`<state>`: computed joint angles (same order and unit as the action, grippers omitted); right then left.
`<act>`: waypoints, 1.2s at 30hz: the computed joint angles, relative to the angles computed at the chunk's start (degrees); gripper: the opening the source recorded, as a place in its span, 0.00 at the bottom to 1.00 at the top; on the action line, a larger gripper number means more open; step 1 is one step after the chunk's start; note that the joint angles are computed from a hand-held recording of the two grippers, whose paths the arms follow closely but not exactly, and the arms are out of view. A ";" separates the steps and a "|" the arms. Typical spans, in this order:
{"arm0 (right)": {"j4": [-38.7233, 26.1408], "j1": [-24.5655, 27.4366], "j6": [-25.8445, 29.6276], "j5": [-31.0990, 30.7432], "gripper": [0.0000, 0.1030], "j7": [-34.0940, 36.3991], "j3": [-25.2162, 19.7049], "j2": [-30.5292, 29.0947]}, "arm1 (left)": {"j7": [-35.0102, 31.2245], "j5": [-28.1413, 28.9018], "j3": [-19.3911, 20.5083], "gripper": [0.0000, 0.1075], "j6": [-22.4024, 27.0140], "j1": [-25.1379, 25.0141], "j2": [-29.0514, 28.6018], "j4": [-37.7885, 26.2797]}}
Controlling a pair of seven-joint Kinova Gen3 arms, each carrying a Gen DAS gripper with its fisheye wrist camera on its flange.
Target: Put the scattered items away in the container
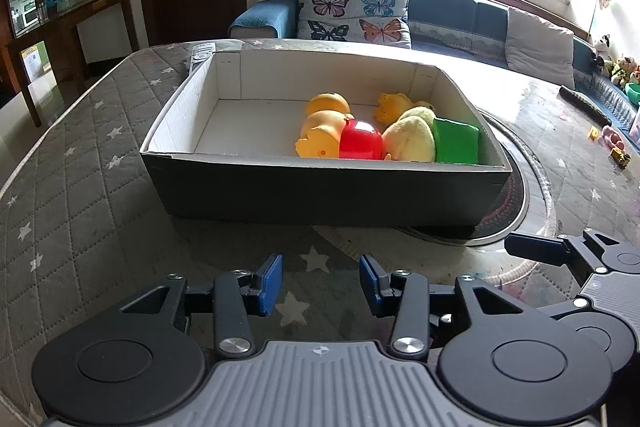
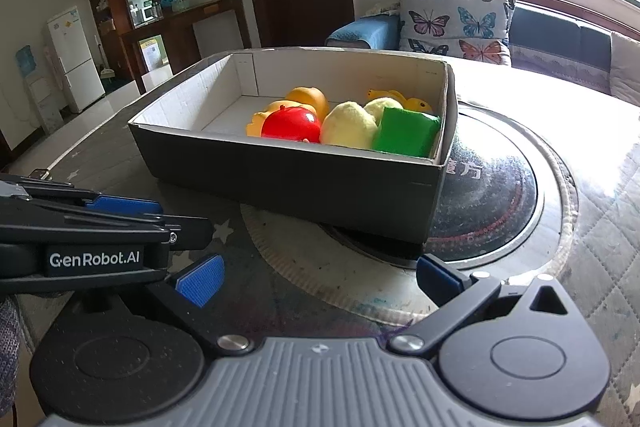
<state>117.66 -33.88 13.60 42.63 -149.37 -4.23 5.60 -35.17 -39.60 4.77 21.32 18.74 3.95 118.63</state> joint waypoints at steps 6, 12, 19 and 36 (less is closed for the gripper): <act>-1.29 0.74 0.21 -3.25 1.00 3.52 -0.05 1.01 | -2.04 1.37 -0.35 0.42 0.36 -0.31 0.95 -1.21; -2.41 0.68 0.60 -6.20 1.00 6.51 0.82 2.00 | -3.84 2.71 -1.11 0.42 0.44 -0.27 1.80 -2.10; -3.52 0.51 1.06 -8.90 1.00 9.19 1.58 3.09 | -5.28 3.74 -2.23 0.42 0.40 -0.06 2.75 -2.94; -4.92 -1.09 0.35 -13.28 1.00 13.60 3.78 4.93 | -5.99 5.02 -3.91 0.39 0.34 0.11 3.78 -3.58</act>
<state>112.75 -34.97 13.95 29.35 -135.77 -0.45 10.53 -41.16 -34.58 0.85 21.66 18.86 7.74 115.06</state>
